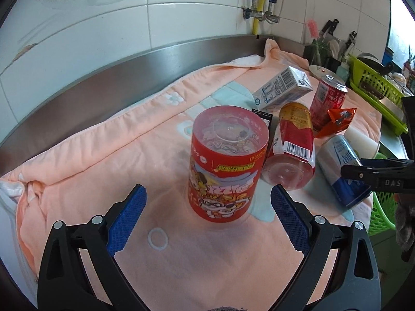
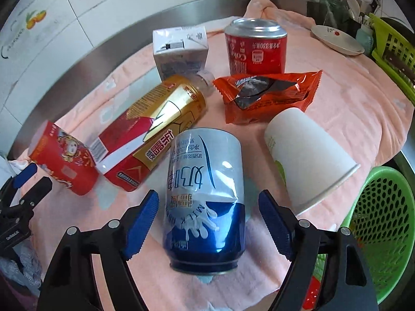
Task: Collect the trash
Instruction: 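Grasp the red snack canister with the left gripper while the right gripper grasps the milk can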
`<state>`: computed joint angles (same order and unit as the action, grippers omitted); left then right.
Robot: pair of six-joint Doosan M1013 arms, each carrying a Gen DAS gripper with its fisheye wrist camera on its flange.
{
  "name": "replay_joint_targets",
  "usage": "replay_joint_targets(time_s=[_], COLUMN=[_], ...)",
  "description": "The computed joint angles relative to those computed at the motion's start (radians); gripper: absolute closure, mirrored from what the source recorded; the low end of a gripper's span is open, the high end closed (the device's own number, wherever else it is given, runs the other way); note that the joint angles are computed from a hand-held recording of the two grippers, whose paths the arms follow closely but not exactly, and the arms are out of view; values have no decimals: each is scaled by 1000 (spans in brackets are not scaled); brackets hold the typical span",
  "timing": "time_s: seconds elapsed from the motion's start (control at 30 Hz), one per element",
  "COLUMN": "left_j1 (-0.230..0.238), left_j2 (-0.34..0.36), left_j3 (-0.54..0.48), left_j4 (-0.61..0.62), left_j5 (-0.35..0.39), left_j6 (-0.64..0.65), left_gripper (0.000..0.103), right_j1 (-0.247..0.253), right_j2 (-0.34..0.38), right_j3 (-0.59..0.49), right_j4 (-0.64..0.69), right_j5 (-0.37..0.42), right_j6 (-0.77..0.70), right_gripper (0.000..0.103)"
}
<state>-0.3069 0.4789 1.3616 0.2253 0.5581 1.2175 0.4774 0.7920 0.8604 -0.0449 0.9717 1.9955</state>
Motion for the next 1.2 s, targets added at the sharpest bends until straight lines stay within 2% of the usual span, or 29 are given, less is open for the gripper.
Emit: replay_joint_targets(time_s=[0.27,0.37,0.53,0.63,0.7,1.03,1.2], left_j1=[5,5,14,20,24,26,31], left_j2=[46,60,72,82,87,68,43], left_j3=[-48,-61,-71,-82,-90,-61,-40], left_j4=[-58,-57,-119,-173,-217,-248,-279], left_j5=[12,10,-9,-4,-1,-36,-47], left_j6=[85,95,155,208,252,280,299], left_gripper=[8,8,11,22,32,34,34], right_j1=[-3,-4,1,3,6,18,19], right_j2=[46,53,62,58,56,-19,-97], right_j3=[-65,-77,-93,-88,-85,14,123], right_j4=[13,26,13,7,0,-28,-77], right_j5=[66,79,94,92,89,3,-87], right_j6=[12,8,14,21,30,86,156], right_gripper=[33,39,39,39,40,40,40])
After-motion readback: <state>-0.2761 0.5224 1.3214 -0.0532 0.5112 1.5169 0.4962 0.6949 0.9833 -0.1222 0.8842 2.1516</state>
